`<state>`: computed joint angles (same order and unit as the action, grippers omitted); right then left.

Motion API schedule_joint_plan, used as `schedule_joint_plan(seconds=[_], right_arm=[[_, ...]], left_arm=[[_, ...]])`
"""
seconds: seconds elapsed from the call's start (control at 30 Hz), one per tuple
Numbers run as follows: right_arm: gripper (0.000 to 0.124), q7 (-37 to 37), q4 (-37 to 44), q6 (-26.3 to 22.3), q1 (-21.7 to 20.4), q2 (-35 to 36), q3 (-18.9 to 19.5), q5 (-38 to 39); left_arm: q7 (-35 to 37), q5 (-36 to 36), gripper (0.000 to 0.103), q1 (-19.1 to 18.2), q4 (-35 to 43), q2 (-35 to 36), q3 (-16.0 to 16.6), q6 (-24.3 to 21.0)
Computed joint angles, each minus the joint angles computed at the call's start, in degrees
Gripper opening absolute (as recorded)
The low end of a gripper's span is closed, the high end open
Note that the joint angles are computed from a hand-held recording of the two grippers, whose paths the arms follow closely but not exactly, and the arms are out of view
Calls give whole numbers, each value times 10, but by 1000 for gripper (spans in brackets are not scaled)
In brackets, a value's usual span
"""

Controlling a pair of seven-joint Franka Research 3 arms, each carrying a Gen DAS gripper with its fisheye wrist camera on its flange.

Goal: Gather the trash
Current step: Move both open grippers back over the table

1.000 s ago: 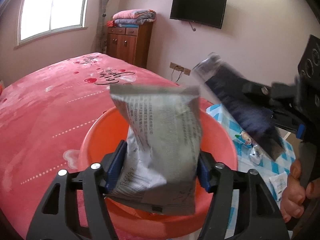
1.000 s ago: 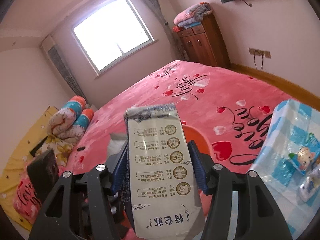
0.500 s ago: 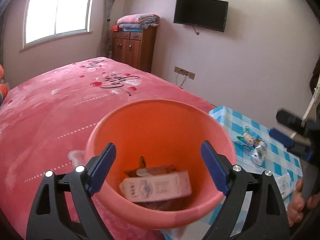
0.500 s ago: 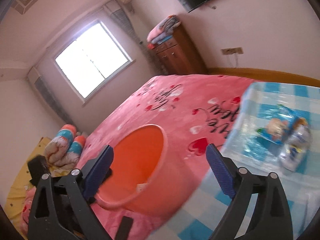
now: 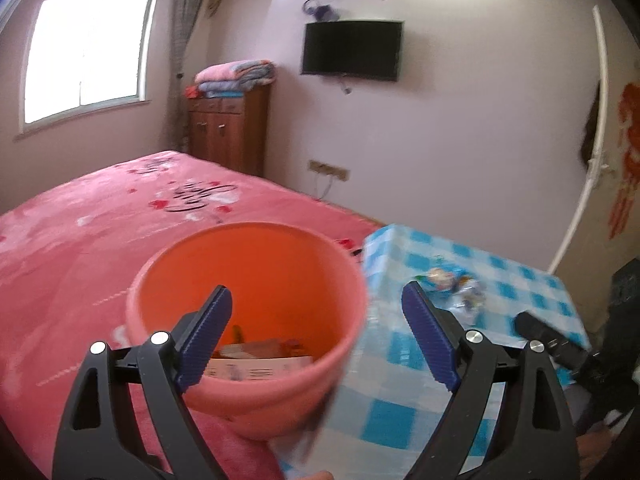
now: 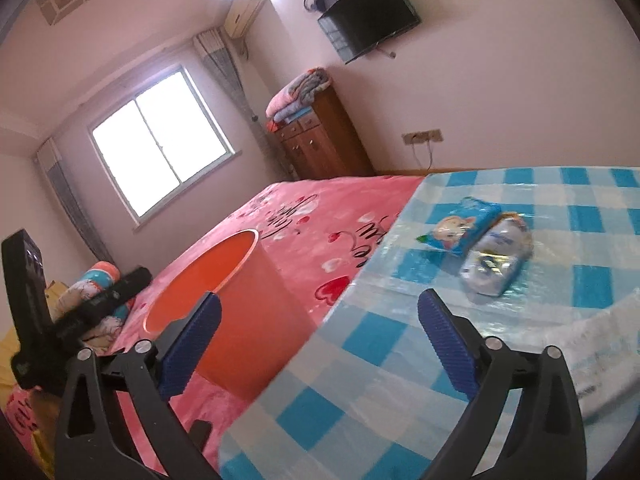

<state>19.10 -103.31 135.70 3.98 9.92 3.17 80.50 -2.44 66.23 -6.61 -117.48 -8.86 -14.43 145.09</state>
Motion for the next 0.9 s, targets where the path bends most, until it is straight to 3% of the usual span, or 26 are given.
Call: schedule_joint_plan(seconds=[0.13, 0.2, 0.37, 0.63, 0.77, 0.9], right_arm=[[98, -47, -31, 10, -8, -17, -8, 34], [98, -59, -42, 12, -11, -22, -13, 44], [98, -85, -56, 19, -16, -29, -22, 61], [98, -88, -74, 3, -32, -27, -35, 76], [98, -80, -81, 9, -39, -29, -38, 78], [98, -81, -80, 15, -45, -26, -42, 82]], left_arm=[[-105, 94, 89, 5, -12, -3, -9, 44], [-147, 143, 90, 2, -10, 0, -18, 31], [-145, 167, 90, -25, 4, 22, -21, 3], [-93, 130, 90, -61, 23, 53, -13, -7], [-30, 53, 90, -78, 42, 73, -12, -45], [-42, 32, 90, -88, 43, 84, -8, -60]])
